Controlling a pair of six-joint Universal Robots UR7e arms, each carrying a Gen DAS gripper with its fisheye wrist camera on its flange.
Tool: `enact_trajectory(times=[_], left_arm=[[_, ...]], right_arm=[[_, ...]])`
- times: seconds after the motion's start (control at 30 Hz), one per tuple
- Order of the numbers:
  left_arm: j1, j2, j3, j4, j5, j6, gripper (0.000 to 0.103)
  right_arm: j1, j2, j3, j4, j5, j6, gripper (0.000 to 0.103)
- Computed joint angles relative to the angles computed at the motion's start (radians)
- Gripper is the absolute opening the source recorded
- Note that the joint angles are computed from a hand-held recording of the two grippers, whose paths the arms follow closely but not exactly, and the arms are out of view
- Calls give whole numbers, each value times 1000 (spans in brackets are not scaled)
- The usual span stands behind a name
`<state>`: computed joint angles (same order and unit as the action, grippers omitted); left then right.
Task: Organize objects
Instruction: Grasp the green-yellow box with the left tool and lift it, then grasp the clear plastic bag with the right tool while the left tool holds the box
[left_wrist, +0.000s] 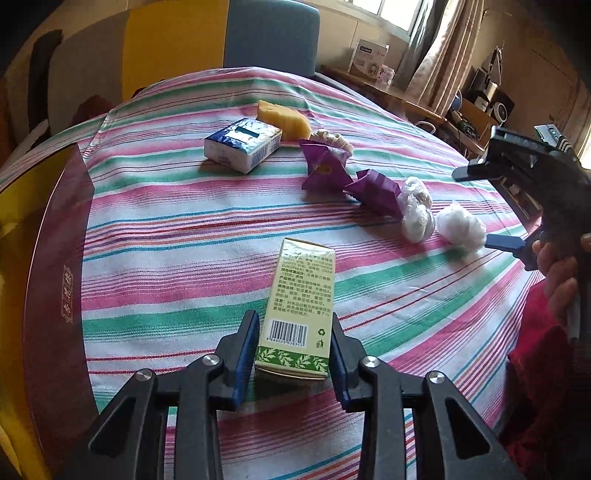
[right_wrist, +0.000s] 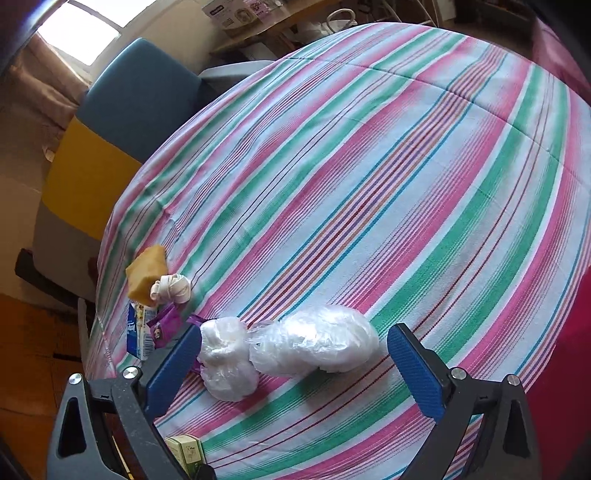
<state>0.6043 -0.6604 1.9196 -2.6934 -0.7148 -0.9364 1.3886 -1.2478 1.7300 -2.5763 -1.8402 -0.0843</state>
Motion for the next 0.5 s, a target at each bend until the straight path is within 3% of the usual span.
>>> enact_trajectory(times=[0.1,0.5], left_arm=[[3,-1,11,-40,-7,12,35],[9,-1,23,-94,-21,22,35]], right_arm=[[19,14,0,-7,-28,-51,86],[30,55,-25,8,-90,-61,85]])
